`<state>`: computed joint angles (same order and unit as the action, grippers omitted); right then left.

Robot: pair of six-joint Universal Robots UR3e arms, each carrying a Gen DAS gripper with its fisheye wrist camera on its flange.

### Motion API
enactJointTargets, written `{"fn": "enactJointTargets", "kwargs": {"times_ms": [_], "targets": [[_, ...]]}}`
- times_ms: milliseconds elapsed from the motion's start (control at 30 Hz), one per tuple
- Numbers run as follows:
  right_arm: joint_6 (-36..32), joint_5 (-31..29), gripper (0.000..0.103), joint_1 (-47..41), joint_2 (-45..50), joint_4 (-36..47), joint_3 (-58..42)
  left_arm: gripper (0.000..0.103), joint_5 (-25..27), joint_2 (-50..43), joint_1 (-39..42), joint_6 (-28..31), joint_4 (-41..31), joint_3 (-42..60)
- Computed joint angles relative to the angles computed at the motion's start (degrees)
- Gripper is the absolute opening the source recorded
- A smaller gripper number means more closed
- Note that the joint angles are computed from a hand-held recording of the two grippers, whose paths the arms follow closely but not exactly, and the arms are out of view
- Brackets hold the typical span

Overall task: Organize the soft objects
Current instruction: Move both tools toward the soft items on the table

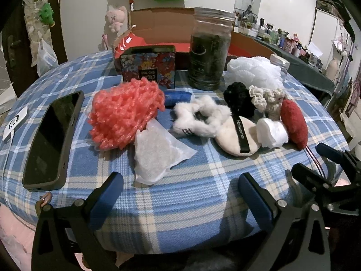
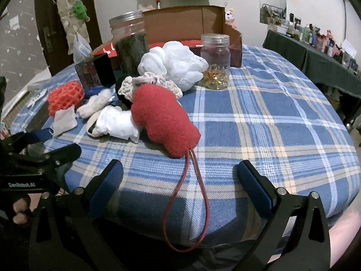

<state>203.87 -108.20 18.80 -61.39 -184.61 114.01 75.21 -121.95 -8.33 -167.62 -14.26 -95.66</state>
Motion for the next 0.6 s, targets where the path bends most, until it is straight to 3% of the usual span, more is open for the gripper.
{"fn": "enactJointTargets", "kwargs": {"times_ms": [133, 233, 333, 600], "targets": [[-0.72, -1.26, 0.103, 0.93, 0.32, 2.9, -1.92, 0.103, -0.38, -0.02, 0.04, 0.3, -1.66, 0.75], [-0.91, -1.07, 0.103, 0.93, 0.11, 3.77, -2.28, 0.103, -1.93, -0.3, 0.46, -0.46, 1.64, -0.57], [-0.57, -1.34, 0.103, 0.87, -0.31, 3.82, -2.11, 0.1, 0.11, -0.33, -0.16, 0.01, 2.76, -0.71], [-1.03, -0.94, 0.103, 0.24, -1.75, 0.89, -0.74, 0.1, 1.57, 1.0, -0.49, 0.92, -2.14, 1.58]]}}
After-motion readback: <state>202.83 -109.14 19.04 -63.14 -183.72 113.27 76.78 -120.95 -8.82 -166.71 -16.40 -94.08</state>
